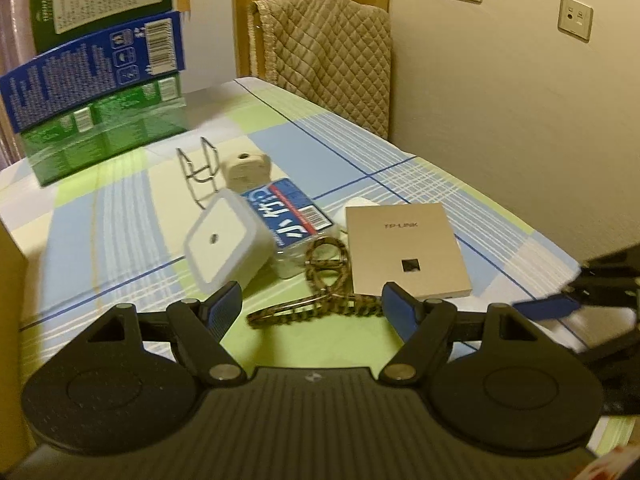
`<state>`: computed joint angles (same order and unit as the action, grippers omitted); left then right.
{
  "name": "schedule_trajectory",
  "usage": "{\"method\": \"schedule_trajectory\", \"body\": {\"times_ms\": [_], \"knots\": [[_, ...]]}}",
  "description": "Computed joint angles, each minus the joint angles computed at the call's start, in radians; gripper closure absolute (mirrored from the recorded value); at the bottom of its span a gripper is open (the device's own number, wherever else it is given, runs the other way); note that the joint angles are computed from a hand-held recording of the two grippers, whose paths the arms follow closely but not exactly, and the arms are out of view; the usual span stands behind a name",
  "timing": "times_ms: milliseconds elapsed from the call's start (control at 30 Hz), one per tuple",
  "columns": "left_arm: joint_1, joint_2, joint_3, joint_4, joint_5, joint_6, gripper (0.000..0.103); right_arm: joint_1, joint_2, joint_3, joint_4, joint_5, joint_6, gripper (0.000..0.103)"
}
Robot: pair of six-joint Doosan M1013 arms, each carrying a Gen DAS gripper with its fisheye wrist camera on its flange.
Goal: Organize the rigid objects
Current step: 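Grasp the chain strap with the left tool while the right tool holds the remote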
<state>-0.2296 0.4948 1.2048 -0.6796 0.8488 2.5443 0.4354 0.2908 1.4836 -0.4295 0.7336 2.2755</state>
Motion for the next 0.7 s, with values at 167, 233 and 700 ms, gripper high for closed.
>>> {"method": "schedule_trajectory", "body": {"times_ms": [167, 233, 700], "knots": [[-0.013, 0.023, -0.024, 0.01, 0.014, -0.025, 0.038, 0.016, -0.032, 0.04, -0.042, 0.012, 0.086, 0.068], [-0.017, 0.035, -0.039, 0.022, 0.025, -0.033, 0.044, 0.019, -0.041, 0.05, -0.052, 0.017, 0.111, 0.068], [0.004, 0.019, -0.011, 0.04, 0.056, 0.029, 0.075, 0.026, -0.056, 0.07, -0.08, 0.012, 0.183, 0.068]]}}
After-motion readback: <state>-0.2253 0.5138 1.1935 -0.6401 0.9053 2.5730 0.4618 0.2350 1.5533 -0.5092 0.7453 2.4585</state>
